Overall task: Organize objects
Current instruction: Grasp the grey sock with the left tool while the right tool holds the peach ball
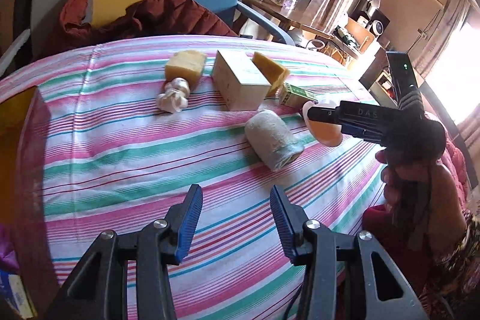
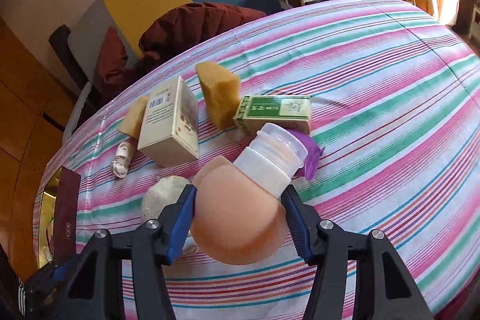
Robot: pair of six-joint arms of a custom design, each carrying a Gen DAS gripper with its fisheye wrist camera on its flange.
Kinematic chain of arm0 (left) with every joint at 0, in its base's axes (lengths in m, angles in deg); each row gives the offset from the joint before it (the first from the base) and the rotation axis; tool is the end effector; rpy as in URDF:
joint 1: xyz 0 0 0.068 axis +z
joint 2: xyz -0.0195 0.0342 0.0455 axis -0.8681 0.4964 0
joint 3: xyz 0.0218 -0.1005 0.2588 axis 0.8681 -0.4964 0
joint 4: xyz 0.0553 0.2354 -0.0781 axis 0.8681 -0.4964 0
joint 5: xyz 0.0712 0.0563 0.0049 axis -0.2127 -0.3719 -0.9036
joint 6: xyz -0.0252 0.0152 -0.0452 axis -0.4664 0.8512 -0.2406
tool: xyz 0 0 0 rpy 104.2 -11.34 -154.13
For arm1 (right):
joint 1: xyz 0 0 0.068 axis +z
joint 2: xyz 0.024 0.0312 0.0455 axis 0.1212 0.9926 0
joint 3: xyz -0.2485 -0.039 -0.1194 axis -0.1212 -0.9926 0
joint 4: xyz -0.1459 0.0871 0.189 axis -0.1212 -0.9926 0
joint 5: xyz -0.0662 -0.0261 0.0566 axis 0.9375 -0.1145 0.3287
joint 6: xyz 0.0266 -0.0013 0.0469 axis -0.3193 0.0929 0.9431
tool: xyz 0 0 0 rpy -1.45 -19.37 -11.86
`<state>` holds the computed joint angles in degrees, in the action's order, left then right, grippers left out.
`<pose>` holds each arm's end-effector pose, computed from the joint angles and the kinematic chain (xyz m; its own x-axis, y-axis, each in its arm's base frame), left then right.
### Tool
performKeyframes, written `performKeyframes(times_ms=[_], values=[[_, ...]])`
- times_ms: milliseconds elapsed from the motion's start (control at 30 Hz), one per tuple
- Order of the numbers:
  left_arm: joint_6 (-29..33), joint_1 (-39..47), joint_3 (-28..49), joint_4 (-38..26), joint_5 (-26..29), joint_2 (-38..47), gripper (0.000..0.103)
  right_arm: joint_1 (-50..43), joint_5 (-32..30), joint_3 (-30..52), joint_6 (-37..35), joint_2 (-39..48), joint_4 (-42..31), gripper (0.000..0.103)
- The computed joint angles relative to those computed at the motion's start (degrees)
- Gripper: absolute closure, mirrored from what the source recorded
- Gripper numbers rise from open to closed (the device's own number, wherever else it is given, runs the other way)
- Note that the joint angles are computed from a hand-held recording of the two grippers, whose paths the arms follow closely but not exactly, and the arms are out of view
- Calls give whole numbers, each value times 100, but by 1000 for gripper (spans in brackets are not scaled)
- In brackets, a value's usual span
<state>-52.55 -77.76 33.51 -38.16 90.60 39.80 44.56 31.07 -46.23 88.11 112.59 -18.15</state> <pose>0.3605 -0.1350 0.1613 -0.5901 0.5870 -0.5543 0.8013 0.5097 -0.3133 0.2129 0.1427 0.1650 -0.4787 0.7386 -0.4747 0.6836 0.6529 0.3264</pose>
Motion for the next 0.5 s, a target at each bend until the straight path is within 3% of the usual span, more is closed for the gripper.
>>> performKeyframes(times_ms=[133,200,333,400,500], values=[[-742,-566,502,10,-12,499,55,-105,-81,-221,211,-79,115,45],[-1066,-805,728,84,-10,726,48,-115,-35,-276,264,-146,120,46],[-1446,-1227,1016,352,-284,1048,46,-101,38,-423,425,-324,157,46],[-1596,-1367,1054,581,-470,1114,33,-99,78,-476,518,-408,123,46],[-1629,-1527,1170,741,-859,1258,30,-144,85,-455,548,-337,201,46]])
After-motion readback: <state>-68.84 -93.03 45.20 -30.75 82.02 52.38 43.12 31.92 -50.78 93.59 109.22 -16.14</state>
